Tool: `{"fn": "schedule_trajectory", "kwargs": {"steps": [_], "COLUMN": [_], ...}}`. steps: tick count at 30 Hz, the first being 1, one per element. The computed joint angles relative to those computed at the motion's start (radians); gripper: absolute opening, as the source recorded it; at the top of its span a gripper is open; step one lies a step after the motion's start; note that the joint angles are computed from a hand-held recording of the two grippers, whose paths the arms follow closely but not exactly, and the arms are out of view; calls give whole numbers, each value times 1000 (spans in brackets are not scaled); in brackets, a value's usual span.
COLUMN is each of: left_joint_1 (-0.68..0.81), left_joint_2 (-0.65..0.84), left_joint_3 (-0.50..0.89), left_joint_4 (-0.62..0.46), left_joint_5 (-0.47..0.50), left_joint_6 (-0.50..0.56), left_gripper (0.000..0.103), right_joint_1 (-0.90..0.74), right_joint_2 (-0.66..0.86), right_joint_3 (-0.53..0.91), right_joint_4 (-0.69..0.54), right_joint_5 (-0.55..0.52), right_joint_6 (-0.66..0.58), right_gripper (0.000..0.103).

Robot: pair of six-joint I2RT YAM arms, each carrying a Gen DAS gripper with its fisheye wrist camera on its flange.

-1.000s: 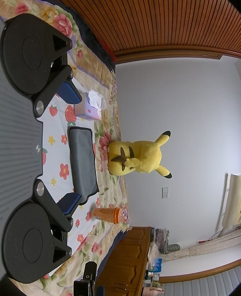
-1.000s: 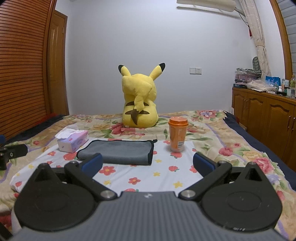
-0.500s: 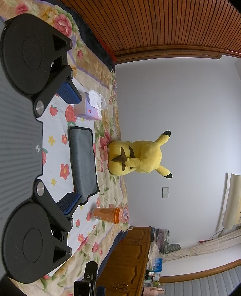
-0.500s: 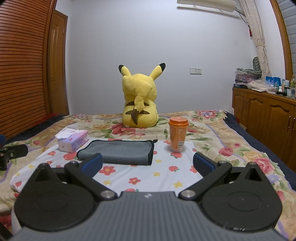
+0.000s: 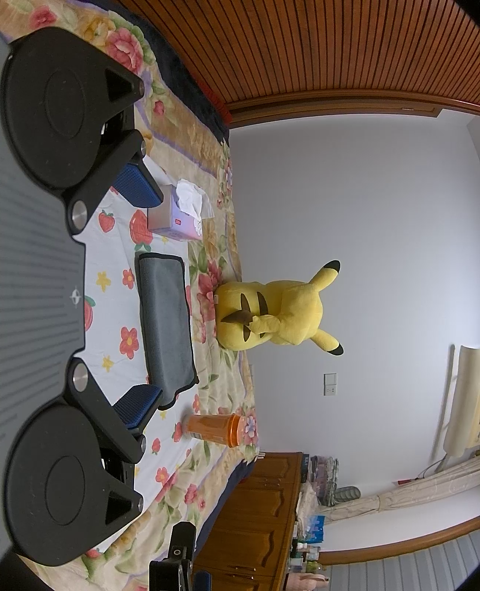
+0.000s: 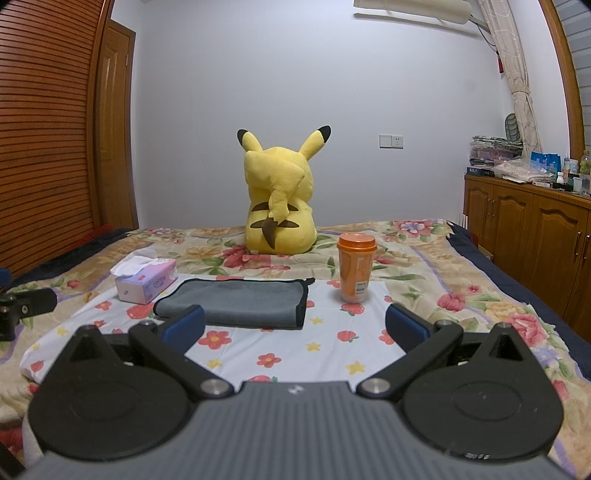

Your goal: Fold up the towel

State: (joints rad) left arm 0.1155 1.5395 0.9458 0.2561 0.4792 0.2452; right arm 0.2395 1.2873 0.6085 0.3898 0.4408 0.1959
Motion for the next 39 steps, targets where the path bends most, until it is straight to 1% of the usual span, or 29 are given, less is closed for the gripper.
{"fn": "schedule_trajectory", "kwargs": {"steps": [39], "left_joint_1": [3], "left_joint_2": [15], "left_joint_3": [8], "left_joint_4": [0], "left_joint_5": [-1], "left_joint_6": [8], "left_gripper": [103], "right_joint_1": [0], "right_joint_2": [1], "right_joint_3": [-1], "right_joint_4": [2], "right_joint_5": [-1], "right_joint_6": [0], "right_gripper": [103]}}
